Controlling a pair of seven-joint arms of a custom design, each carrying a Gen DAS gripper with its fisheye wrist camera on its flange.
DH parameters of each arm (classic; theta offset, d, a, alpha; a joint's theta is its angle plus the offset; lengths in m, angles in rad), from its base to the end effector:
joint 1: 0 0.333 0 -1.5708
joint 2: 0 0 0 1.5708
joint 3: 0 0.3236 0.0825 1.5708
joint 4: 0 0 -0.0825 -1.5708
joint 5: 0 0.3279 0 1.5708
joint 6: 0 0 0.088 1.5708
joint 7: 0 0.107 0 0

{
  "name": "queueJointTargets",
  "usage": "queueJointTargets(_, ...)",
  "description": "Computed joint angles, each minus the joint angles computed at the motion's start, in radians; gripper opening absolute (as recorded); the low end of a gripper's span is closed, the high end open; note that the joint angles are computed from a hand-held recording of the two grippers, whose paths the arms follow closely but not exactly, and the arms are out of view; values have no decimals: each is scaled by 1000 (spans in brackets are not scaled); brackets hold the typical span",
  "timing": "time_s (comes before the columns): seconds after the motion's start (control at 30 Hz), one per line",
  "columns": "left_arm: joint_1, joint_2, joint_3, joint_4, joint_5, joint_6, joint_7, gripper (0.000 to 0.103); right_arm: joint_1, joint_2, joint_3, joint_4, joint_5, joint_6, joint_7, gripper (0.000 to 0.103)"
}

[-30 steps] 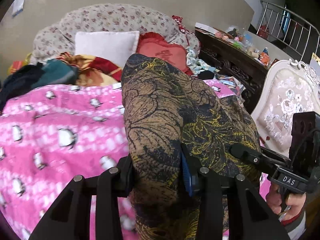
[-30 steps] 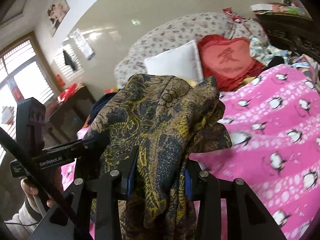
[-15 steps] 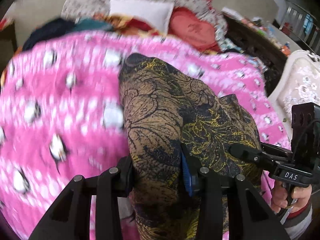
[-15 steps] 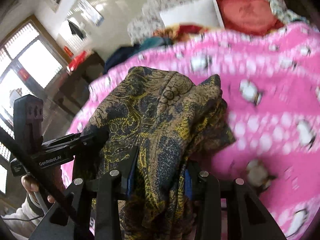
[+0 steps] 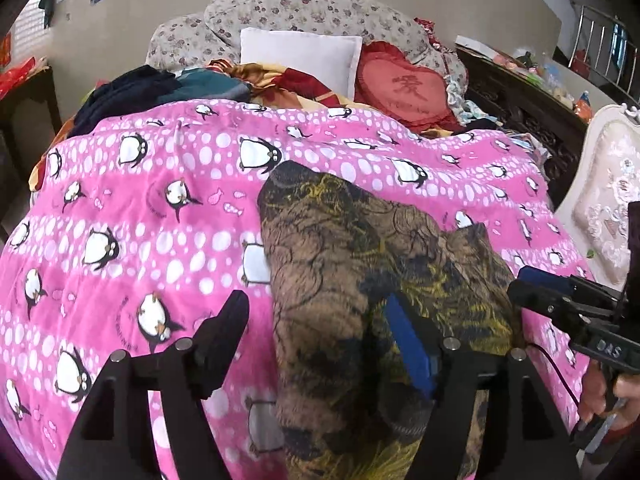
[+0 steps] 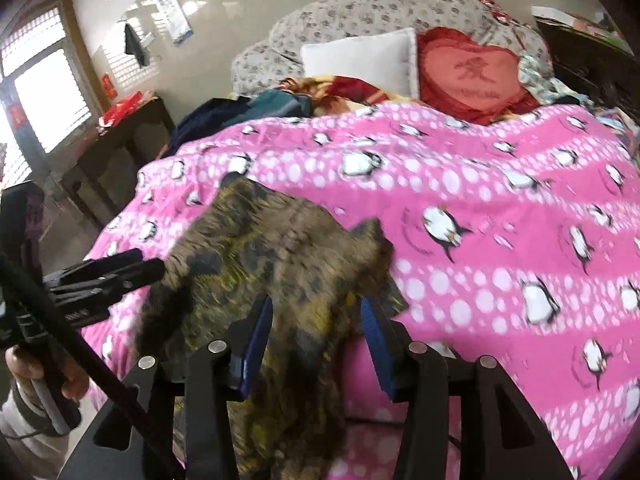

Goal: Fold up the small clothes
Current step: 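Lower the bundle flat onto the quilt and open both grippers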

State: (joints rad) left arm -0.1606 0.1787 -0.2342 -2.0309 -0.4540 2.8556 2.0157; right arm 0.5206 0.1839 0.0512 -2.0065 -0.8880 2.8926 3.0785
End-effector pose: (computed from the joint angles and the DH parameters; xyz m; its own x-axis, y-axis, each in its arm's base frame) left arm 0.5492 -0.1945 0.4723 -0.4534 -0.8813 0.1328 -0.7264 0.2792 -0.6280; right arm 0.4630 0.3502 0.4708 -0.0173 -0.9467 -0.3217 -0.7256 0.2332 -0.6473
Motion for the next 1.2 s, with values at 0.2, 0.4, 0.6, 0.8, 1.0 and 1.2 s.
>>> queueJointTargets(0.2,-87,78,73,43,221,25,-203,71,-13,106,41,132,198,-105,-273,41)
queueJointTargets(0.4,-93,139,79,72,306,9,-288,79,-38,159,13,120,365,-55,-382,41)
queueJointTargets(0.6,-102,123,89,52,352,25,-325,79,30,88,-53,62,286,-49,-249,41)
queueJointTargets(0.8,-86,99,75,25,352,30,-326,79,48,30,10,43,184,-45,-252,41)
queueJointTargets(1.0,-68,86,54,9,321,28,-313,79,47,61,42,22,241,-78,-296,41)
queueJointTargets(1.2,-71,47,59,-28,337,35,-314,79,48,-8,15,-56,212,-23,-229,42)
